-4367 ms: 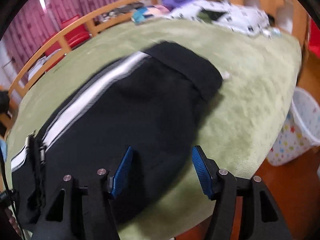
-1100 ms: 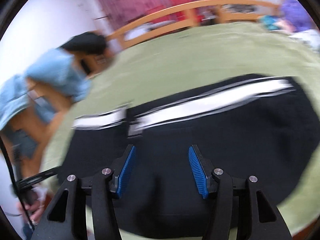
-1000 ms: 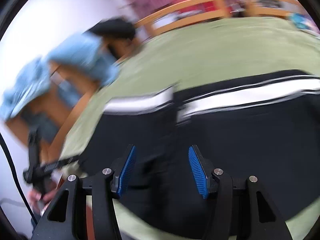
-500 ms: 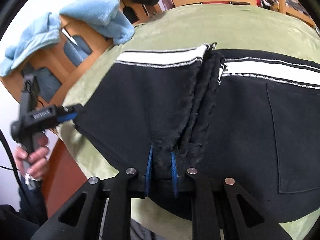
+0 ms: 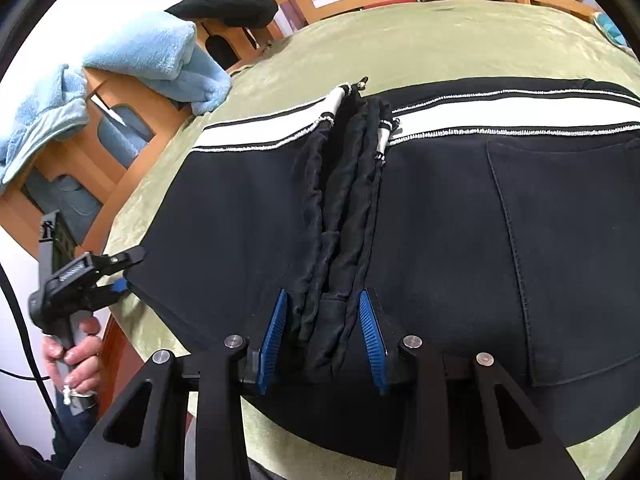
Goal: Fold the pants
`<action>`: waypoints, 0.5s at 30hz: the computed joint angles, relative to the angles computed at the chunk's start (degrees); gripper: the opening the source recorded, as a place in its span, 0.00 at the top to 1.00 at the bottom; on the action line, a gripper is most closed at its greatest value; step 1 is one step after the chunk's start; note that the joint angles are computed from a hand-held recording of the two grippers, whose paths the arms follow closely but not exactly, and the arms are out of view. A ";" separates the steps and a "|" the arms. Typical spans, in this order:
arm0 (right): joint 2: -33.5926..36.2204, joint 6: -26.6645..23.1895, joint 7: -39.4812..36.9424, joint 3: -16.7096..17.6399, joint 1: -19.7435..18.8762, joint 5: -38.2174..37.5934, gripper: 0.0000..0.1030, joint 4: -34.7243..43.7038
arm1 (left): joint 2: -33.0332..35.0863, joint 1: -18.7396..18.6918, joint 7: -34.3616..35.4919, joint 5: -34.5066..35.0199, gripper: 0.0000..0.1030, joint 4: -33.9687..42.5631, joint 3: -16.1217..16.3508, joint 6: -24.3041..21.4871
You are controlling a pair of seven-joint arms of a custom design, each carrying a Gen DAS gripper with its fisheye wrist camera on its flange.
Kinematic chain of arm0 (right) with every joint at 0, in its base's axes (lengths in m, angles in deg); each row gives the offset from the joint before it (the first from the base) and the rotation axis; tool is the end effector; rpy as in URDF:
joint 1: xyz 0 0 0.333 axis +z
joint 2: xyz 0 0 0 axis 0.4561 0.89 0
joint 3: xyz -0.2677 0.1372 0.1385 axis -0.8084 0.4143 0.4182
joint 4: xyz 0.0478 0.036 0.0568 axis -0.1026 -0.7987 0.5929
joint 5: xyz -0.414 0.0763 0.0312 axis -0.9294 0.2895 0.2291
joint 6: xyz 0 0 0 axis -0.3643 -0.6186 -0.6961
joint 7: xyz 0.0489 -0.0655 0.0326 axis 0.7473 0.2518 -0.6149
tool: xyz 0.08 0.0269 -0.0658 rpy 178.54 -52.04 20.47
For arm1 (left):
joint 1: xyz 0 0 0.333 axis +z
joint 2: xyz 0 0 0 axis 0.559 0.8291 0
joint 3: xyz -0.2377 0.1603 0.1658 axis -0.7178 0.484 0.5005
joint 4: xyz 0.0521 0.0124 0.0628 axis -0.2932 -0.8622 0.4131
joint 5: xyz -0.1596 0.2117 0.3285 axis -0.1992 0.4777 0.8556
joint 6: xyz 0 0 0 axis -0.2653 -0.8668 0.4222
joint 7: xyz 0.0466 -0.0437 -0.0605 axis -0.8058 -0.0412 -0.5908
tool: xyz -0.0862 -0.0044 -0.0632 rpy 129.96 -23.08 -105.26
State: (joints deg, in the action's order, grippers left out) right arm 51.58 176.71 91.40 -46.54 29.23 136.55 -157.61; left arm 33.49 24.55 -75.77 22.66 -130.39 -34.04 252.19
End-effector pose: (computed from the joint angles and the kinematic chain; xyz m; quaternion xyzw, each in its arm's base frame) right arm 0.4777 -0.0227 0.3845 -0.7699 0.5375 0.0219 0.3434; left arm 0.3617 -0.1348 0.3731 -0.8374 0.4084 -0.3550 0.0762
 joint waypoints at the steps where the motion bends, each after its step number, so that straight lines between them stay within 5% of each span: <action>1: 0.17 -0.48 0.23 -0.15 -0.10 -0.13 0.65 0.19 | 0.49 0.68 -0.33 -0.08 0.28 0.34 -0.69 0.23; 5: -0.81 1.66 -0.66 0.40 0.26 0.43 0.64 -1.16 | 1.73 -0.57 -0.42 -1.39 0.34 2.47 -1.17 -1.43; 9: -0.91 2.33 0.37 0.55 0.49 -1.31 0.63 -0.85 | -2.82 6.97 -4.14 3.10 0.38 1.34 -10.05 -0.41; 11: -0.37 1.85 1.35 0.53 0.70 -1.25 0.62 -0.34 | -0.33 4.55 -4.19 2.10 0.35 1.43 -6.62 -0.32; 15: -0.34 3.04 2.16 1.09 1.05 -1.94 0.61 -0.39 | 1.65 1.40 -5.03 0.95 0.36 -0.95 -0.14 7.13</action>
